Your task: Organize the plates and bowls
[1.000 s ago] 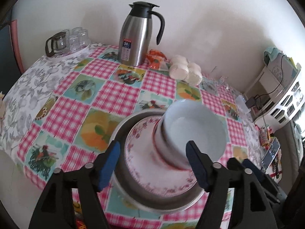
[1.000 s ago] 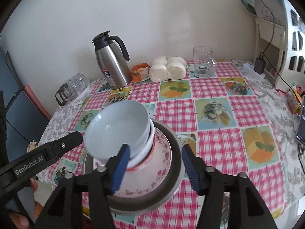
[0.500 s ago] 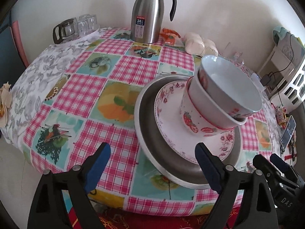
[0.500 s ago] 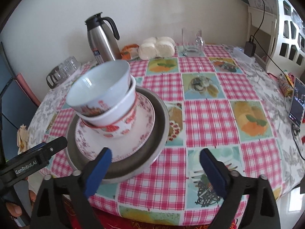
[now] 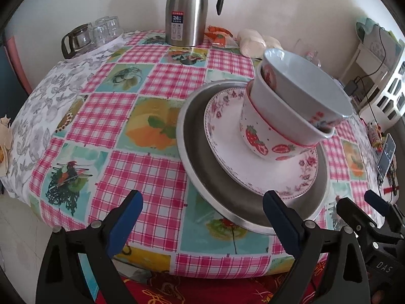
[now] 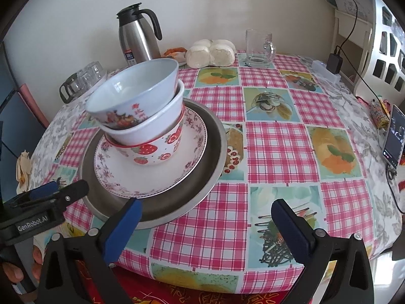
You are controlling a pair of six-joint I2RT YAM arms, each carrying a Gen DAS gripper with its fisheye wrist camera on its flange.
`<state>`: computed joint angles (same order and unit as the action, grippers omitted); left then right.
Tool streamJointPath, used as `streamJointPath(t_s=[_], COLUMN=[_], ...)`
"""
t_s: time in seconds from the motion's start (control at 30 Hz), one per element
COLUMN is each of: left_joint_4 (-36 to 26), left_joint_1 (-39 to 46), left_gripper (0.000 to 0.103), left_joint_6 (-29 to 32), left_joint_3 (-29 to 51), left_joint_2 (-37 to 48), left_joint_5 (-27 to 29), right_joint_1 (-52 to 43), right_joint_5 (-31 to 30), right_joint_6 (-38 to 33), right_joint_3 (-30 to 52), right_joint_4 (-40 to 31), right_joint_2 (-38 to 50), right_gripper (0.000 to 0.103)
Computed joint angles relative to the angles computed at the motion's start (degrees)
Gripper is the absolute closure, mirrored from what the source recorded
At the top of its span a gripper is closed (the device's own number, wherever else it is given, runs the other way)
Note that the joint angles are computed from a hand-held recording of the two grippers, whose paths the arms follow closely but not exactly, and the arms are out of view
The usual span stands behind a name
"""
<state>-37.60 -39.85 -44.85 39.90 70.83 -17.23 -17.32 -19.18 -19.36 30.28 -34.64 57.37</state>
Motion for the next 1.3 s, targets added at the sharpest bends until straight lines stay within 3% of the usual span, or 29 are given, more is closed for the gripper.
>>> streamJointPath(t_s=[1.3], left_joint_4=[-7.8], left_joint_1=[-3.0], left_gripper=[0.007], left_joint_6=[-3.5], left_joint_3=[5.3], left_joint_2=[6.8], left_joint_5=[-7.8], right_joint_1=[0.4], right_joint_5=[0.8], right_joint_6=[0.8], right_joint_3=[-0.1], right_joint_4=[1.8], right_joint_2=[2.5], right_gripper=[0.000])
